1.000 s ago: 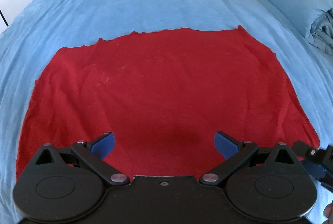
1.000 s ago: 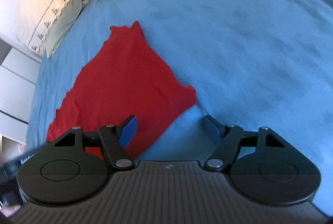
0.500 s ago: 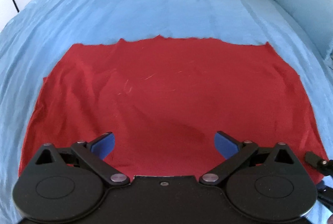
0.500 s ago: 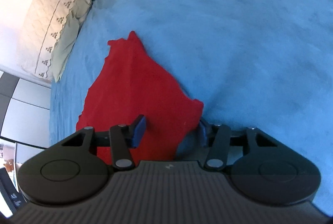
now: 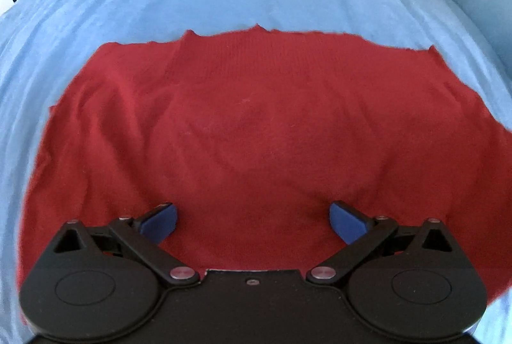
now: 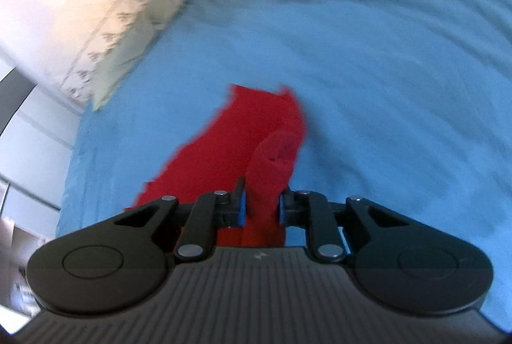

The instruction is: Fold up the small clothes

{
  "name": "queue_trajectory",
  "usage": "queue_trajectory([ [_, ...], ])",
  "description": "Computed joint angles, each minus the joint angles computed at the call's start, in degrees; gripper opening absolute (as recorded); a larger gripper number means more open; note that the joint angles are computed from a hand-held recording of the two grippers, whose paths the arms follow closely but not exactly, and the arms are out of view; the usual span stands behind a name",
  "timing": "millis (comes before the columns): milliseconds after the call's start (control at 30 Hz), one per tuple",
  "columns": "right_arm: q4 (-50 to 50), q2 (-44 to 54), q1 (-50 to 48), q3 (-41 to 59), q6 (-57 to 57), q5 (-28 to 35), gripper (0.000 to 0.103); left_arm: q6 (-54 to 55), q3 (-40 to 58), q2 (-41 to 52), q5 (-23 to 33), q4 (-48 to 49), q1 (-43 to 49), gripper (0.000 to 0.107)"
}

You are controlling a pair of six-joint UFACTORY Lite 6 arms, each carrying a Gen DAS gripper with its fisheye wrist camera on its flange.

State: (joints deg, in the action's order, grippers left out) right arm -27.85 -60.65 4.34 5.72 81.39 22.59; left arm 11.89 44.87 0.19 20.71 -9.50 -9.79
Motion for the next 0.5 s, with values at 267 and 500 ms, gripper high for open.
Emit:
queue_trajectory([
  [267, -47.9, 44.5, 27.0, 36.1, 36.6, -2.8, 0.030, 35.9, -0.3, -15.1, 14.8, -15.2, 32.9, 0.100],
  [500, -42.7, 81.9, 43.2, 63.9, 7.3, -8.2, 0.029, 62.0, 1.8, -9.7, 20.3, -20.6, 60.2, 0.100],
])
